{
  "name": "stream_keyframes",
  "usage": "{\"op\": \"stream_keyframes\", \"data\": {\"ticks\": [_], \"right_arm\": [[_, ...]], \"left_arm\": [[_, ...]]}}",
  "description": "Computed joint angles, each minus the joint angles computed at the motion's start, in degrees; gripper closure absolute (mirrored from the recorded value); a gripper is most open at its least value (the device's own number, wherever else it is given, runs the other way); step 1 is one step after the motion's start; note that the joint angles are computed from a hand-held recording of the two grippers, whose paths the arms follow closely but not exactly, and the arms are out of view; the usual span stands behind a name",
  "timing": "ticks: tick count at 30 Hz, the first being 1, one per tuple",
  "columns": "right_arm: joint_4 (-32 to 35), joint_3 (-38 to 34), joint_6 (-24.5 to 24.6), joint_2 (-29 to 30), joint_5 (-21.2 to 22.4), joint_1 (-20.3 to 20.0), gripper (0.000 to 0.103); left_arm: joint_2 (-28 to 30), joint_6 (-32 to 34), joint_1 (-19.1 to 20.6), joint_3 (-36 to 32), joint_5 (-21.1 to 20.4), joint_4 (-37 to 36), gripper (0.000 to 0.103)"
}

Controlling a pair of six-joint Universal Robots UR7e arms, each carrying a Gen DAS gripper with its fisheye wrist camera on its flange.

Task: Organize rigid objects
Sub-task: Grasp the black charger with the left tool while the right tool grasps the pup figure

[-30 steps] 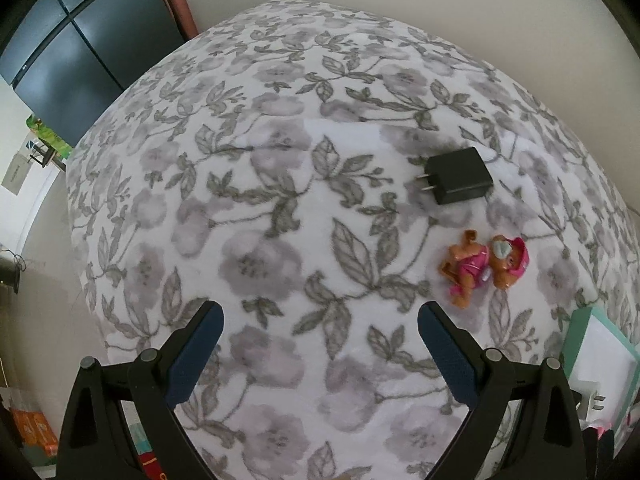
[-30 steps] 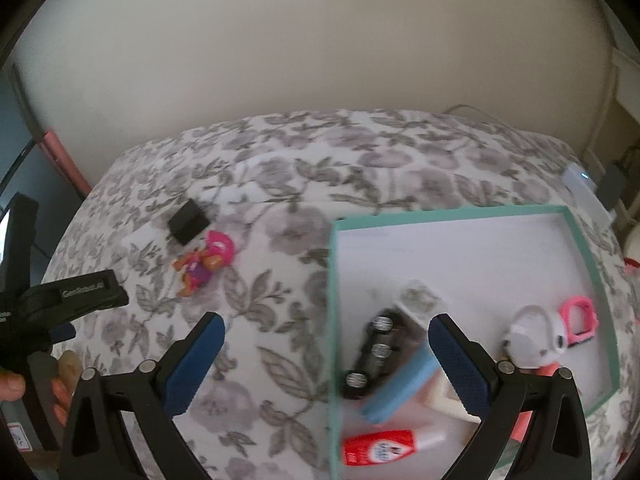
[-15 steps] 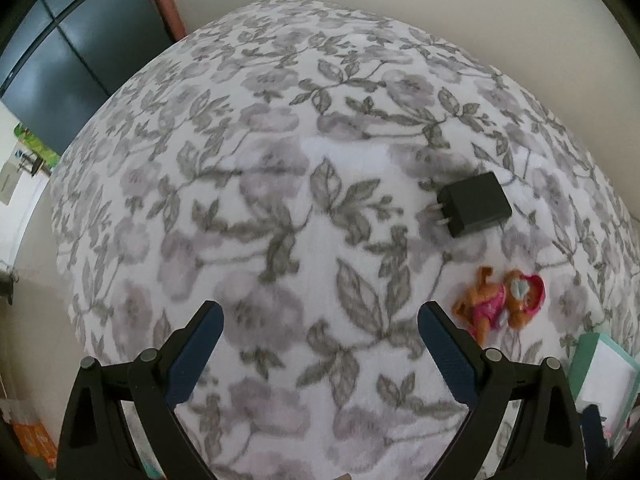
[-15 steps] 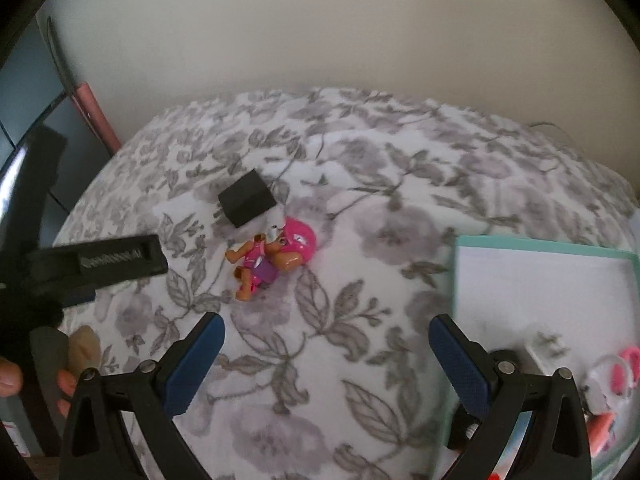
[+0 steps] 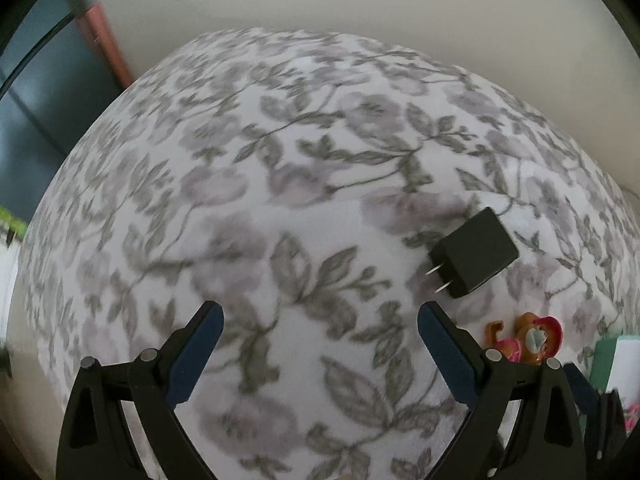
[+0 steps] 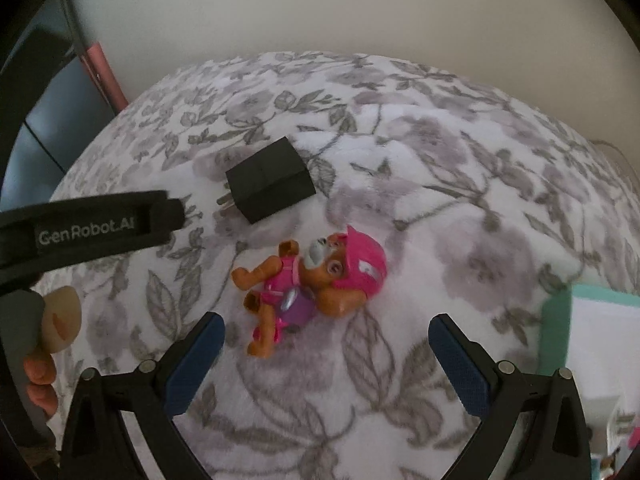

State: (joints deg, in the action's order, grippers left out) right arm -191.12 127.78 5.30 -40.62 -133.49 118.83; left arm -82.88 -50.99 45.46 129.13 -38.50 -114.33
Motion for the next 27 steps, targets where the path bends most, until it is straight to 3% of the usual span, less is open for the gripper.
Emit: {"op": "stream_keyframes", "data": {"ticks": [11, 20, 22, 27], "right_arm": [[-4.86, -1.05, -3.87, 1.18, -1.63, -2.91, 0.0], [-5.99, -2.04, -6.17, 0.93, -1.26, -4.5, 0.0], [-6.08, -2.5, -6.66, 1.07, -0.96, -4.75, 0.0], [-6.22, -3.56, -7.22, 1.57, -0.93, -5.06, 0.005]], "left_arm": [[7.65, 17.54, 0.26, -0.29, 0.11, -15.17, 0.005], [11.97, 21.78, 1.57, -2.01, -0.55, -18.8, 0.006], [12.67, 22.59, 1.95, -2.46, -1.06, -19.52, 0.009], [13.11, 23.44, 2.61, -2.99, -2.79, -20.91, 0.032]]}}
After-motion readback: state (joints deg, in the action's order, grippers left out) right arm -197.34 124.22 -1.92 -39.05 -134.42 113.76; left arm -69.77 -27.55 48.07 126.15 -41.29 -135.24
